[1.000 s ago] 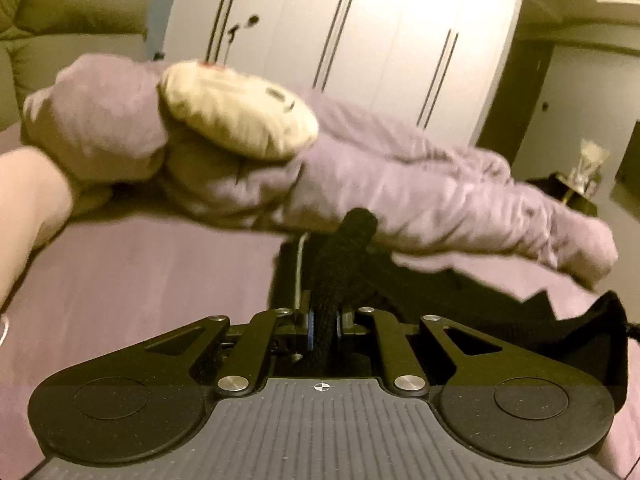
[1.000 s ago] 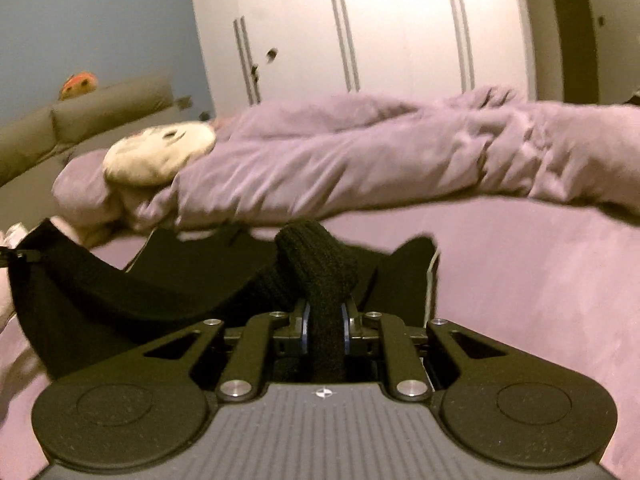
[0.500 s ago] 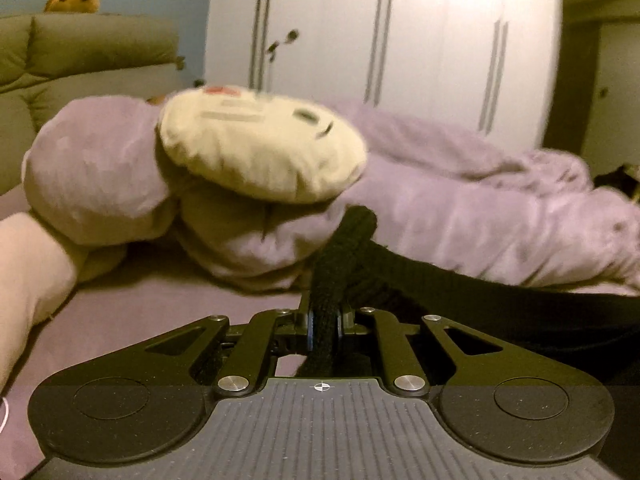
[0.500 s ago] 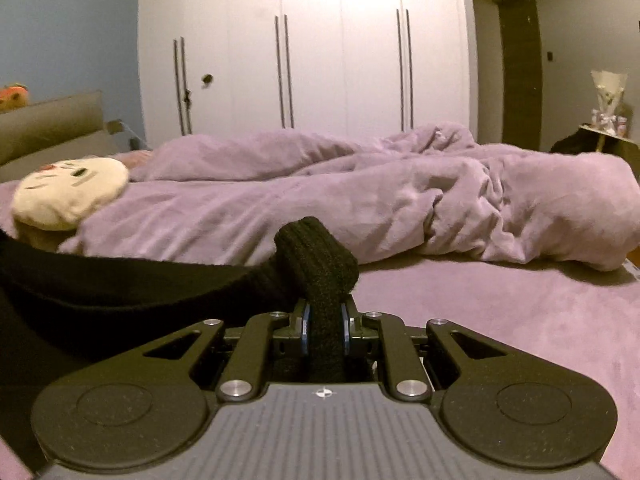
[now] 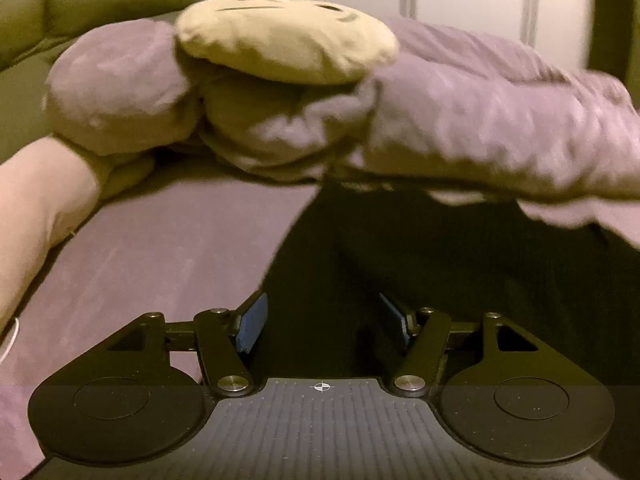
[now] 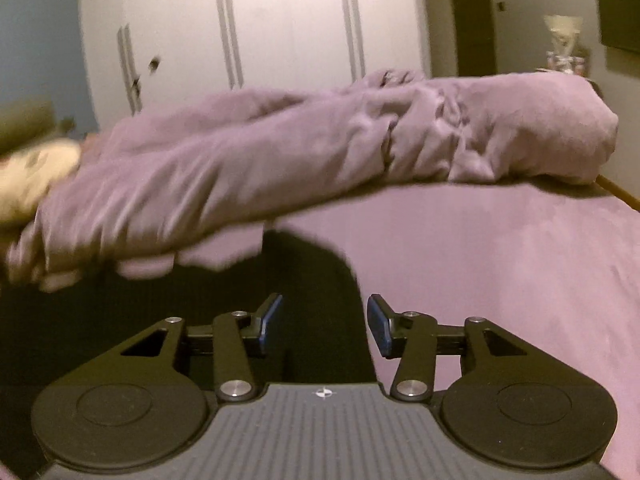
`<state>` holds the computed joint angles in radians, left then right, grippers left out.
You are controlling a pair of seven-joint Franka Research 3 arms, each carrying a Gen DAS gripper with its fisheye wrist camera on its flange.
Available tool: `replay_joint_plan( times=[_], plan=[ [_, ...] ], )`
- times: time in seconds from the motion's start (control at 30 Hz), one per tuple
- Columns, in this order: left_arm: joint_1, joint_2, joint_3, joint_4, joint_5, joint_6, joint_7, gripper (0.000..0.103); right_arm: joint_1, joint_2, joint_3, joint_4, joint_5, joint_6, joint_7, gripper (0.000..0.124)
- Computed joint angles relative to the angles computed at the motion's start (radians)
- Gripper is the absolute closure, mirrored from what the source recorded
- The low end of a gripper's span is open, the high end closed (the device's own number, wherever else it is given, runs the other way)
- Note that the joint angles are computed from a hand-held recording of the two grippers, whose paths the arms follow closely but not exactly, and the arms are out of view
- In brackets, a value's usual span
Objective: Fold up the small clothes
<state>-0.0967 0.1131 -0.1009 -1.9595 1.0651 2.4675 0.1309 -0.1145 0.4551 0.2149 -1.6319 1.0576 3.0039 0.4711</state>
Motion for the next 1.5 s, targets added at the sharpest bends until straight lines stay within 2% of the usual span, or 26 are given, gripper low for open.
replay_joint_plan(
  times=[0.07, 0.17, 0.23, 0.43, 0.53, 0.67, 0.8, 0.83, 0.9, 0.93, 0.97, 1.03, 1.1, 1.13, 1.17, 1.27, 1.37, 1.43, 1.5],
  plan=[
    [-0.009, -0.003, -0.011, 0.001, -0.028, -0.027, 0.055, 0.033, -0.008, -0.018, -0.006, -0.032, 0.003, -0.022, 0.011, 0.075],
    [-0.018, -0.003, -0.018, 0.003, -0.038, -0.039, 0.091, 0.031, 0.019, -0.026, -0.056, -0.044, -0.047, -0.066, 0.114, 0.072],
    [-0.024, -0.002, -0.020, 0.005, -0.041, -0.047, 0.108, 0.030, 0.025, -0.033, -0.066, -0.050, -0.070, -0.092, 0.148, 0.072],
    [-0.035, 0.016, -0.019, 0.024, -0.047, -0.050, 0.129, 0.030, 0.010, -0.041, -0.006, -0.049, 0.002, -0.028, 0.016, 0.072],
    [-0.038, 0.027, -0.015, 0.034, -0.048, -0.038, 0.129, 0.029, 0.010, -0.033, 0.013, -0.028, 0.050, -0.020, -0.040, 0.079],
    [-0.044, 0.053, -0.007, 0.052, -0.039, -0.035, 0.116, 0.027, 0.080, 0.009, -0.048, 0.010, -0.077, -0.002, 0.069, 0.086],
    [-0.047, 0.070, 0.003, 0.059, -0.034, -0.022, 0.099, 0.026, 0.162, 0.072, -0.158, 0.074, -0.274, -0.036, 0.319, 0.088],
    [-0.049, 0.074, 0.005, 0.062, -0.028, -0.023, 0.098, 0.026, 0.166, 0.089, -0.167, 0.096, -0.301, -0.038, 0.356, 0.088],
    [-0.049, 0.075, 0.010, 0.061, -0.014, -0.012, 0.090, 0.025, 0.160, 0.121, -0.162, 0.141, -0.328, -0.028, 0.409, 0.085],
    [-0.048, 0.074, 0.012, 0.061, -0.012, -0.008, 0.090, 0.025, 0.163, 0.138, -0.171, 0.169, -0.353, -0.043, 0.447, 0.076],
    [-0.046, 0.073, 0.015, 0.059, -0.006, -0.003, 0.081, 0.025, 0.165, 0.158, -0.182, 0.204, -0.380, -0.077, 0.489, 0.065],
    [-0.039, 0.065, 0.021, 0.049, 0.002, 0.018, 0.059, 0.025, 0.185, 0.205, -0.221, 0.278, -0.452, -0.139, 0.585, 0.061],
    [-0.033, 0.057, 0.026, 0.043, 0.012, 0.015, 0.034, 0.025, 0.183, 0.237, -0.218, 0.324, -0.502, -0.164, 0.614, 0.070],
    [-0.030, 0.050, 0.028, 0.037, 0.021, 0.015, 0.015, 0.025, 0.179, 0.246, -0.210, 0.334, -0.522, -0.159, 0.614, 0.084],
    [-0.023, 0.044, 0.030, 0.032, 0.020, 0.020, 0.007, 0.025, 0.174, 0.251, -0.199, 0.339, -0.541, -0.154, 0.608, 0.089],
    [-0.009, 0.034, 0.030, 0.032, 0.021, -0.002, 0.008, 0.025, 0.160, 0.245, -0.161, 0.314, -0.590, -0.081, 0.571, 0.104],
    [0.005, 0.028, 0.033, 0.036, 0.035, -0.016, -0.005, 0.025, 0.209, 0.250, -0.214, 0.298, -0.657, 0.034, 0.620, 0.110],
    [0.021, 0.030, 0.035, 0.037, 0.017, 0.004, -0.008, 0.023, 0.300, 0.285, -0.342, 0.313, -0.714, 0.130, 0.714, 0.114],
    [0.033, 0.034, 0.035, 0.033, -0.012, 0.018, 0.002, 0.022, 0.364, 0.330, -0.456, 0.383, -0.744, 0.055, 0.822, 0.110]
  ],
)
